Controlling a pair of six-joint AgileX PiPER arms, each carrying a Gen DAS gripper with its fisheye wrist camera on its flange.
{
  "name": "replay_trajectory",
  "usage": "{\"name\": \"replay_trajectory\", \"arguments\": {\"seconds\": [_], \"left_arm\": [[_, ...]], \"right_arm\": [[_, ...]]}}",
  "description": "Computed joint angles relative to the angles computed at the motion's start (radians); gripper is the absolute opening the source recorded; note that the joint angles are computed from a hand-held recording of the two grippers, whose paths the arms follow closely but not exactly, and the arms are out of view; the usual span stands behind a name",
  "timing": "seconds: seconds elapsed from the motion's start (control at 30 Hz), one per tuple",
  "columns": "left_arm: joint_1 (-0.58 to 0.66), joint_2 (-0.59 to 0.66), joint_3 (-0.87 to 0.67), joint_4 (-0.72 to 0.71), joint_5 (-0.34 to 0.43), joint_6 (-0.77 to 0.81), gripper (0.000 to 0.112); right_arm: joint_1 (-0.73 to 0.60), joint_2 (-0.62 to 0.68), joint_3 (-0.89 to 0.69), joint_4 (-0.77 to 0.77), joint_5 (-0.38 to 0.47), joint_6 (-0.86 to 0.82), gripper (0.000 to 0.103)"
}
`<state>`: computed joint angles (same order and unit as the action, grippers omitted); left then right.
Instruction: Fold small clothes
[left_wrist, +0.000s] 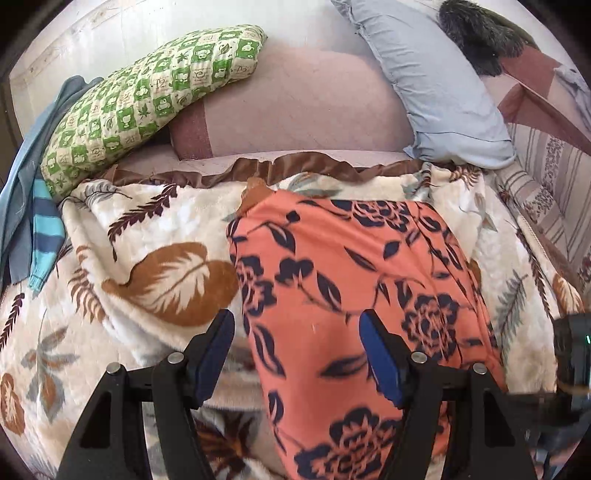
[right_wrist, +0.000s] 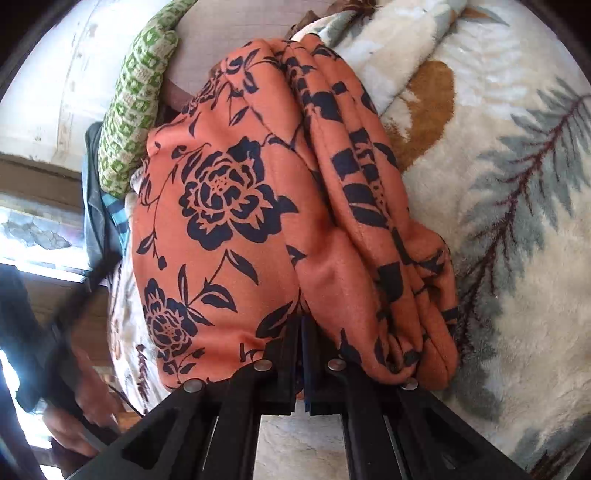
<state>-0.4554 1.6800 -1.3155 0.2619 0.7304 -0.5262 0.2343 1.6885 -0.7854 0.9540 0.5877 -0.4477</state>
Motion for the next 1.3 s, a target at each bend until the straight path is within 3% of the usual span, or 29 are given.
{"name": "replay_trajectory", "arguments": {"seconds": [0.1,0.27,0.4,0.53,0.6,0.73,0.83,0.97,1.17,1.3], "left_arm": [[0.053,0.231,-0.248,-0.073,0.136,0.063,0.072],[0.096,0.456,-0.473,-0.089,0.228,0.006,0.089],[0.106,0.466,-0.549,-0.126,0.282,-0.029,0.085],[0.040,0.392,-0.505,-0.143,0.231,0.021,0.085],[-0.016,0.392,-0.513,-0.068,0.239,-0.012,0.085],[-0.067,0.517,-0.658,0.052,0.331,-0.039,0.089],[-0.075,0.653,-0.810,0.132,0.406,-0.036,0.101],[-0.025,0.608,-0.744,0.047,0.345,-0.053,0.102],[0.133,0.238,-0.261,-0.236,-0.015,0.120,0.102],[0.187,0.043,-0.034,-0.331,-0.055,0.223,0.102]], "right_arm": [[-0.014,0.010,-0.014,0.004,0.030,-0.015,0.002],[-0.066,0.048,-0.018,0.088,0.088,-0.122,0.002],[-0.079,0.046,-0.010,0.090,0.100,-0.136,0.002],[-0.095,0.042,0.000,0.099,0.112,-0.153,0.002],[-0.095,0.046,-0.006,0.099,0.111,-0.152,0.002],[-0.088,0.054,-0.011,0.115,0.104,-0.160,0.002],[-0.095,0.049,0.002,0.125,0.105,-0.183,0.002],[-0.105,0.053,-0.008,0.110,0.127,-0.171,0.002],[-0.116,0.070,-0.049,0.057,0.169,-0.125,0.001],[-0.101,0.056,-0.047,0.040,0.149,-0.093,0.002]]}}
